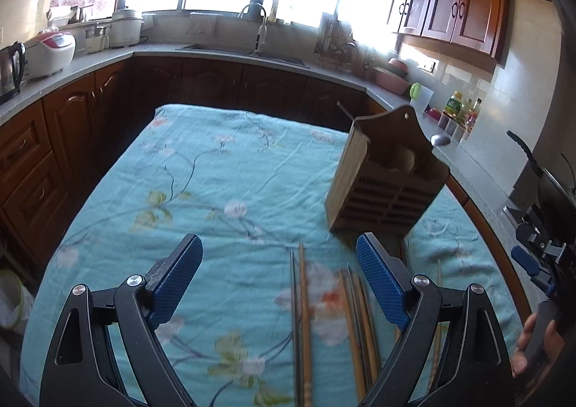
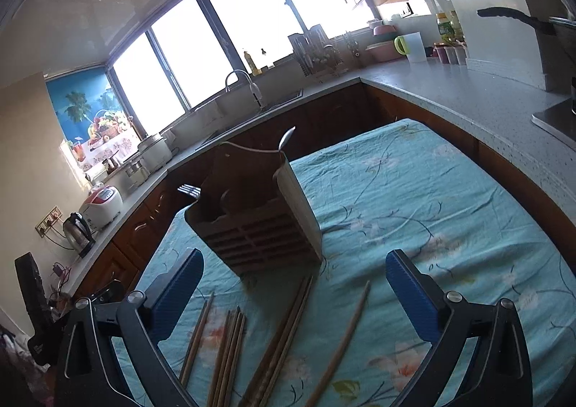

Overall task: Organize utensils
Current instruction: 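Move both open tools back over the chopsticks on the cloth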

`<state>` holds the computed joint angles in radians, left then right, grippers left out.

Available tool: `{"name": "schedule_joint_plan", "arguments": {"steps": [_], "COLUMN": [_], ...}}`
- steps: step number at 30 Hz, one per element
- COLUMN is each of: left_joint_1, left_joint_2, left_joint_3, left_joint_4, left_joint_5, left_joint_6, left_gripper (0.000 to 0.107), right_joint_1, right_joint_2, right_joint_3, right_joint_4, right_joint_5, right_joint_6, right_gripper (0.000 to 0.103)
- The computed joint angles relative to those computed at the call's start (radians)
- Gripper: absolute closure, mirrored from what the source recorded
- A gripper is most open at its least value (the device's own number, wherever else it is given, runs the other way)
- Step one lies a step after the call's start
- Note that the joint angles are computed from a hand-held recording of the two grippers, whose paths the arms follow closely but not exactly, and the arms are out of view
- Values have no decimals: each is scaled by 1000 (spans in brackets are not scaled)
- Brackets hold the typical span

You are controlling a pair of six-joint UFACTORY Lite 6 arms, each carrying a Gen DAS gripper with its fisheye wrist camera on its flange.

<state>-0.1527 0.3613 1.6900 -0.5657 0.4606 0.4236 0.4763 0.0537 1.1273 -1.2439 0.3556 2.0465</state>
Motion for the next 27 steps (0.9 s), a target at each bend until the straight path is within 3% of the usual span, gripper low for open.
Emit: {"name": "schedule_joint_plan", "arguments": {"steps": [11, 24, 27], "left_joint_1": [-23, -33, -37], "left_joint_2": [-196, -116, -81], "left_joint_3": [-329, -247, -206], "left_joint_4": [-126, -85, -68], "left_joint_5": [-48, 0, 15], "left_joint_6": [210, 175, 156], "left_gripper": [17, 19, 27], "right_joint_1": [169, 165, 148], "right_joint_2": [-119, -89, -78], "right_joint_3": [-207, -213, -206], "right_joint_4": [-19, 31, 45], "right_joint_5": [128, 113, 100], "right_joint_6": [162, 136, 118], "right_gripper": [1, 1, 1]}}
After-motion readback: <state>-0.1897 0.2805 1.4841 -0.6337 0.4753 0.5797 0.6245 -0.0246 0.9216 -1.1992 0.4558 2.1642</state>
